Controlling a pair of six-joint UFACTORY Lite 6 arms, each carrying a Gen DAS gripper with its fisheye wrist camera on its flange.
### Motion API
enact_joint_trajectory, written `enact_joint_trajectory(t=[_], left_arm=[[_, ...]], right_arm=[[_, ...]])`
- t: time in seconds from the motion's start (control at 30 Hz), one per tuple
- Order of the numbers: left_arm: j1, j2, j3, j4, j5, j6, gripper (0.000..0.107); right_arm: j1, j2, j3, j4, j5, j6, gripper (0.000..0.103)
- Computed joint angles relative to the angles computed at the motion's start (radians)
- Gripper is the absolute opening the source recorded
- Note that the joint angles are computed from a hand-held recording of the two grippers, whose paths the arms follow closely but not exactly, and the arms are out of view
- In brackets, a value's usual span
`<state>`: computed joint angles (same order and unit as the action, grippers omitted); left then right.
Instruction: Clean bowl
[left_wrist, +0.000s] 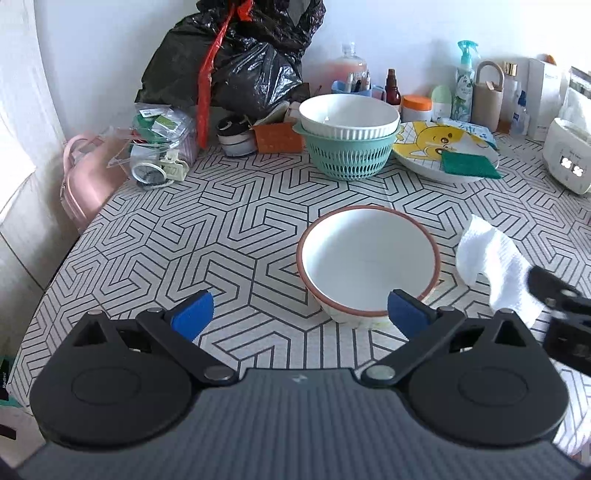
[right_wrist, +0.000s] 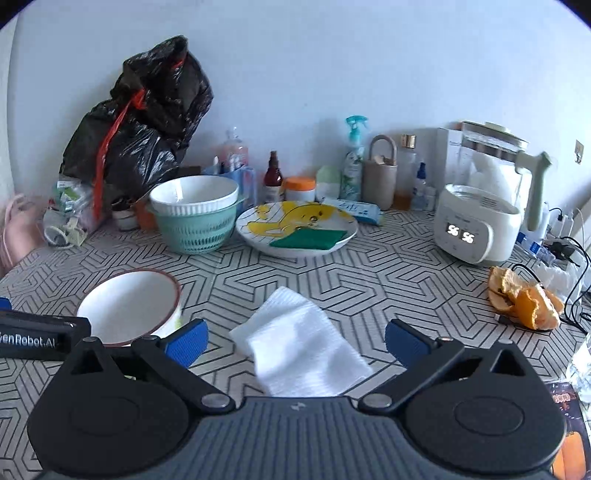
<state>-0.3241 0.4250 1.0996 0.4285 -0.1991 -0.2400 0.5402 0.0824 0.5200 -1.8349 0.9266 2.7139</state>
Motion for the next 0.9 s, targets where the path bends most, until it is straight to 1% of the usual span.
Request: enact_joint_trajectory(t=[0.1,0.17,0.2,0.27,0.37,0.43,0.7,0.8,0.9], left_arm=[[0.001,-0.067,-0.078,-0.030,-0.034,0.038,0.103],[0.003,-0.091,-0.105,-0.007,-0.042,0.014,0.103],[0.006,-0.101,-0.113,0.032,-0.041,-0.024,0.103],[0.014,-0.113,-0.122,0.165,-0.039,-0.158,0.103],[0.025,-0.125,-0.140,0.238,-0.054,-0.245,0.103],[0.028,-0.128,-0.150,0.246,-0.061,-0.264,0.103],[0.019,-0.149,-0.189,0.207,-0.072,-0.222,0.103],[0.010,-0.165,-0.207,0.147,-0.070,-0.166,0.103],[0.014,-0.166,-0.206,0.222,-0.074,-0.239,0.103]], right_arm=[[0.002,-0.038,-0.008,0.001,-0.023,0.017,0.103],[0.008,-0.053,-0.016,0.014,-0.028,0.013,0.103],[0.015,-0.053,-0.015,0.026,-0.022,0.010,0.103],[0.028,-0.059,-0.027,0.038,-0.016,0.015,0.103],[0.050,-0.068,-0.049,0.049,-0.006,0.037,0.103],[0.056,-0.077,-0.063,0.047,-0.009,0.051,0.103],[0.067,-0.091,-0.098,0.049,-0.007,0.082,0.103],[0.066,-0.090,-0.094,0.066,-0.009,0.069,0.103],[0.059,-0.088,-0.087,0.091,-0.011,0.042,0.103]])
